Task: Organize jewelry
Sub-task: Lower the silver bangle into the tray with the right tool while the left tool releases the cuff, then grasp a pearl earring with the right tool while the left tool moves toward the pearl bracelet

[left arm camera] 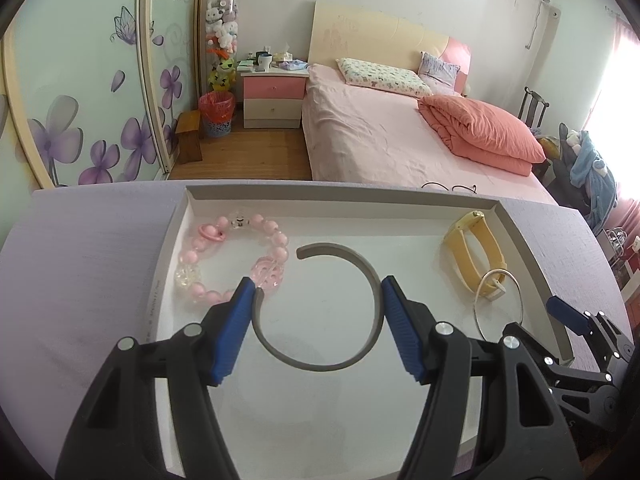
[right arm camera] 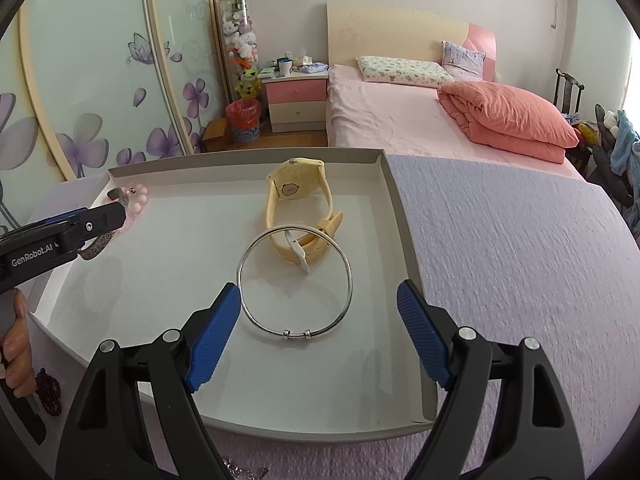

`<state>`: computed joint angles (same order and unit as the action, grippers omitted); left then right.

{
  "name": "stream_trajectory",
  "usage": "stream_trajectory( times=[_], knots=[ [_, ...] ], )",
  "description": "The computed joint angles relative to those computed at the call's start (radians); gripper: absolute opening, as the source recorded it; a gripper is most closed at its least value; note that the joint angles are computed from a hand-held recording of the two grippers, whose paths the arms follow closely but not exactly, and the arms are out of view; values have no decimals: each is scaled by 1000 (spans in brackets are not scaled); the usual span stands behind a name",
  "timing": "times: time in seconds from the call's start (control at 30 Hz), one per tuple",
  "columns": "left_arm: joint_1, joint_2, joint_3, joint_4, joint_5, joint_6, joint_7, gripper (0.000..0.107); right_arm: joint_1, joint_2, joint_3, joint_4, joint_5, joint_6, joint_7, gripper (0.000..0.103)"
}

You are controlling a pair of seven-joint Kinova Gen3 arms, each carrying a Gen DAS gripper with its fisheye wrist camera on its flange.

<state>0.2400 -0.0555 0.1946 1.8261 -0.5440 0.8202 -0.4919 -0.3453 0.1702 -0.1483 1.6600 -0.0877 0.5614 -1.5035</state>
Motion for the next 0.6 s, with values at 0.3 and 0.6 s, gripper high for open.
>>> stream_trajectory(
  times=[0.3, 0.6],
  knots=[
    [-1, 17, -22, -10, 55, -11, -33, 72, 12, -5, 0, 13, -19, -4, 14, 82],
    [-34, -103, 47, 20, -28, 45, 60, 81, 39, -63, -3, 56, -75, -9, 61, 81]
  ],
)
